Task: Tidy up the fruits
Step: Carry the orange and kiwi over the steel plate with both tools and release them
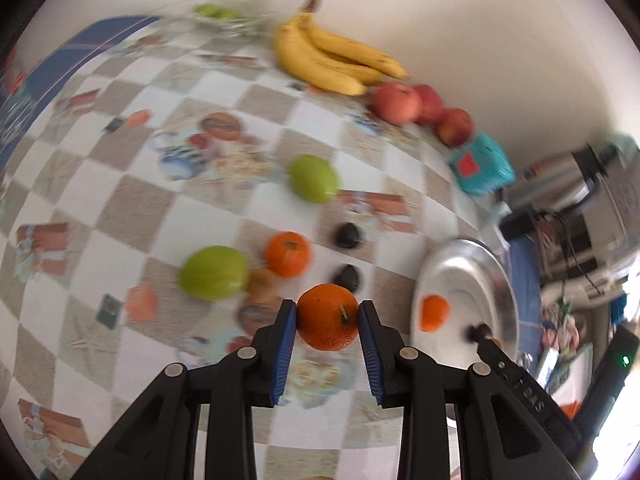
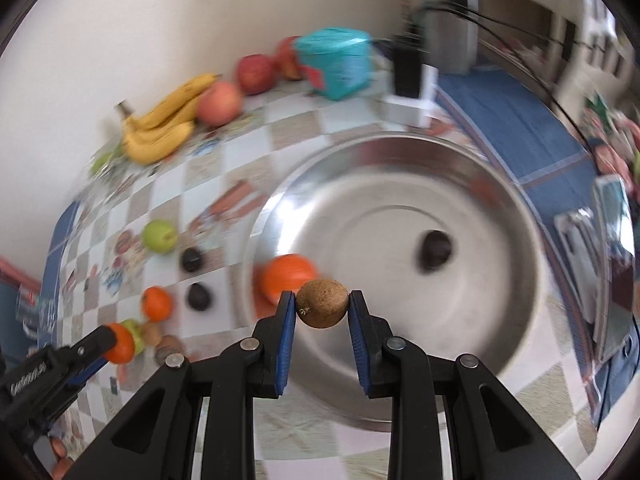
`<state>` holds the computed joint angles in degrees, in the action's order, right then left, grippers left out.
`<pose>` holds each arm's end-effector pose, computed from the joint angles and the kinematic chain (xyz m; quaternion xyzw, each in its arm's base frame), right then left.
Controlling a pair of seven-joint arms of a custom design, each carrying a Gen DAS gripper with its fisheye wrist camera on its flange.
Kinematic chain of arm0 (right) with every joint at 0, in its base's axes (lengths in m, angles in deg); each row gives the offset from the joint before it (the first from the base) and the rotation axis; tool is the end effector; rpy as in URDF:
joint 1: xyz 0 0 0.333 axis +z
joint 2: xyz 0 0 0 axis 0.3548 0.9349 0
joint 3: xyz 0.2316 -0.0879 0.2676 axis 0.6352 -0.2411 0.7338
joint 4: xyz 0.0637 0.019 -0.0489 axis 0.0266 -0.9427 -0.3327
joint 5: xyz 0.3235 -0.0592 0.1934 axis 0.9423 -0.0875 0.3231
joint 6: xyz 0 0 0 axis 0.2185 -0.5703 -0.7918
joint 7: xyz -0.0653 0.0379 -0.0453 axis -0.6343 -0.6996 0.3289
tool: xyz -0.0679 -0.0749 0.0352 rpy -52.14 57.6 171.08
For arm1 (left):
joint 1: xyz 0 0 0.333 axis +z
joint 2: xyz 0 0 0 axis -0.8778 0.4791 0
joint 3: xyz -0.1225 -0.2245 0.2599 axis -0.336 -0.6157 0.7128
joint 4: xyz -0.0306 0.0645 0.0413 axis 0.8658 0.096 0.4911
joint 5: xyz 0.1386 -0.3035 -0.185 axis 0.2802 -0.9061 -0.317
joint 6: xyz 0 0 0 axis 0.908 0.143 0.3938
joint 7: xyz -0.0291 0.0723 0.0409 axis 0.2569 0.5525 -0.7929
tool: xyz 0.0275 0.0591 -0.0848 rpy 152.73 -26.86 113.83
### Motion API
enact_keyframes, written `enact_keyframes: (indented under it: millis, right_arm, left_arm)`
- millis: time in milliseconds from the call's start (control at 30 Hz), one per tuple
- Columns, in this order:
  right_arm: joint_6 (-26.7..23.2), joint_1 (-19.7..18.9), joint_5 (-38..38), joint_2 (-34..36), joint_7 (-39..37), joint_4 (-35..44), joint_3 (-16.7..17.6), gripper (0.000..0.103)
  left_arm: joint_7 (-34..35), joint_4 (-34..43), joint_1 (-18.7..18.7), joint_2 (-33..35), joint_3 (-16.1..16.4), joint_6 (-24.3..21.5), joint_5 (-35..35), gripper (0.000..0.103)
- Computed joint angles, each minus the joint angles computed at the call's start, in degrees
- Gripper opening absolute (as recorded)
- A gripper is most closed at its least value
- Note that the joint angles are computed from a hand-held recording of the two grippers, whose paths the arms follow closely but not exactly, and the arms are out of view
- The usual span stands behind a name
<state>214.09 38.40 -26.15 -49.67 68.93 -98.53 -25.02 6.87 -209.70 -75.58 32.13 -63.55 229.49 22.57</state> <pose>0.4862 0.1929 0.5169 -0.7174 0.6546 -0.0646 0.2294 0.4043 -0.2850 0.5264 -0.8702 0.4124 -0.2604 0.0698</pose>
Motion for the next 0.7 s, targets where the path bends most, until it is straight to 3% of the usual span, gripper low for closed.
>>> enact_keyframes:
  millis: [333, 700]
  right_arm:
    - [-1.2, -3.3, 0.5, -1.3, 1.9, -0.8, -2.2, 0.028]
    - [-3.4, -4.0, 3.6, -1.2, 0.1, -0.6, -2.7, 0.028]
  left_arm:
    - [3.7, 7.9, -3.2, 8.3, -0.6, 4.8, 6.9, 0.034]
    - [9.0, 13.7, -8.3, 15.1, 1.6, 3.6, 8.3, 0.034]
